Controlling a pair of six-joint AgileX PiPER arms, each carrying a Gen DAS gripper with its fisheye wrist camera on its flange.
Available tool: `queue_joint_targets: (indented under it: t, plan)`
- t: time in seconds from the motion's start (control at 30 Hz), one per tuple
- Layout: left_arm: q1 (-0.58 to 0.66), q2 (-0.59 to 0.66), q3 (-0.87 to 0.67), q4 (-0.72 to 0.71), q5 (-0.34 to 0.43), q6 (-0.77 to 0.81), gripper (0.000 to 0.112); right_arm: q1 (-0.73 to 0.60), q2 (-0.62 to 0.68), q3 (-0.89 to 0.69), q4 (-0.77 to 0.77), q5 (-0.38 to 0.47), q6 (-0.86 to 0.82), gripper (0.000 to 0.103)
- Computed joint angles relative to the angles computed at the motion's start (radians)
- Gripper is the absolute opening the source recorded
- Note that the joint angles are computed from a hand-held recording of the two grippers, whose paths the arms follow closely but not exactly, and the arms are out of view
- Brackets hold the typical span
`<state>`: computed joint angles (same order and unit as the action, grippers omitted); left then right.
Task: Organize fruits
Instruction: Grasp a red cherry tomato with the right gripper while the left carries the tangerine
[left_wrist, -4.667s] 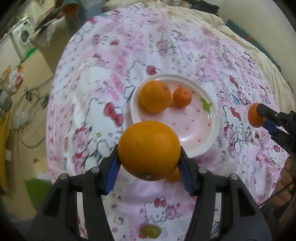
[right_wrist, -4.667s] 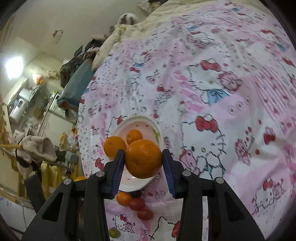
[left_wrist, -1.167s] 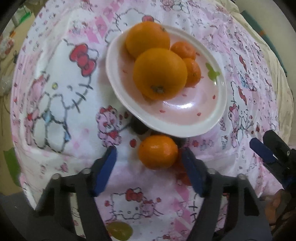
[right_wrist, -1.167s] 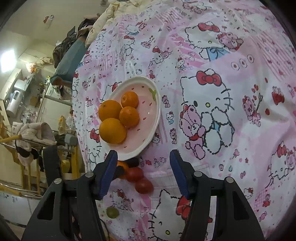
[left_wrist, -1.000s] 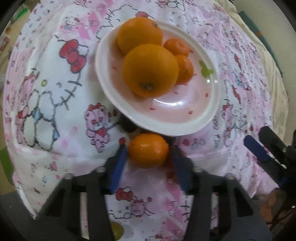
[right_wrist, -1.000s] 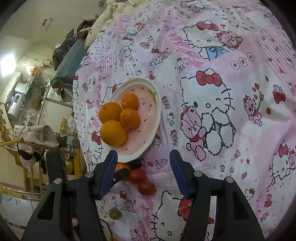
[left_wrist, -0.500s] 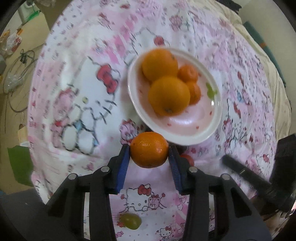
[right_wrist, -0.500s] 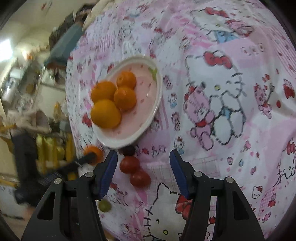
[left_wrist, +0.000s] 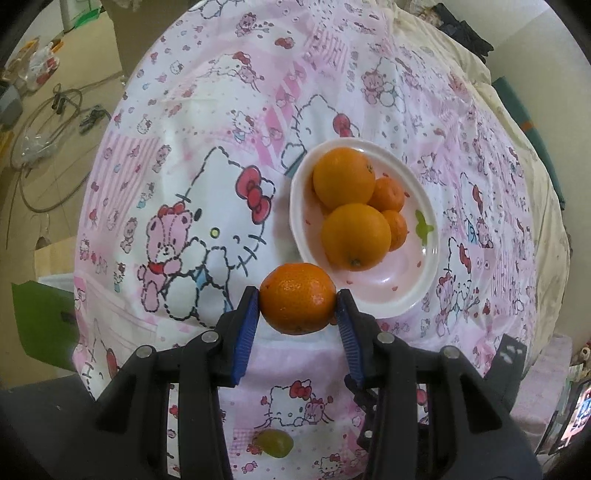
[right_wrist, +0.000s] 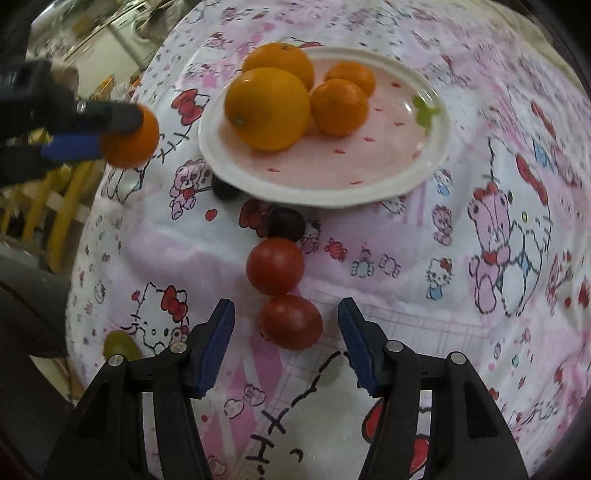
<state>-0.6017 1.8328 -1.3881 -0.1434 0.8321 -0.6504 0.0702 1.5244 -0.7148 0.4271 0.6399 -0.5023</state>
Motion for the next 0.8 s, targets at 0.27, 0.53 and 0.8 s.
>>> queue_joint_targets:
  t: [0.27,0.53,0.8]
  plan:
    - [0.03,-0.007,0.03,0.017,-0.02,-0.027,0.038,-0.073,-0.004,-0.016,0.094,0.1,-0.124,0.033]
    - [0.044,0.001,0.027,0.01,-0.062,-0.021,0.038,-0.22,-0.073,-0.059,0.167,0.272,-0.215,0.033]
    - [0.02,0.075,-0.093,0.094,-0.06,-0.006,0.038,-0.401,-0.036,-0.223,0.279,0.396,-0.299,0.033]
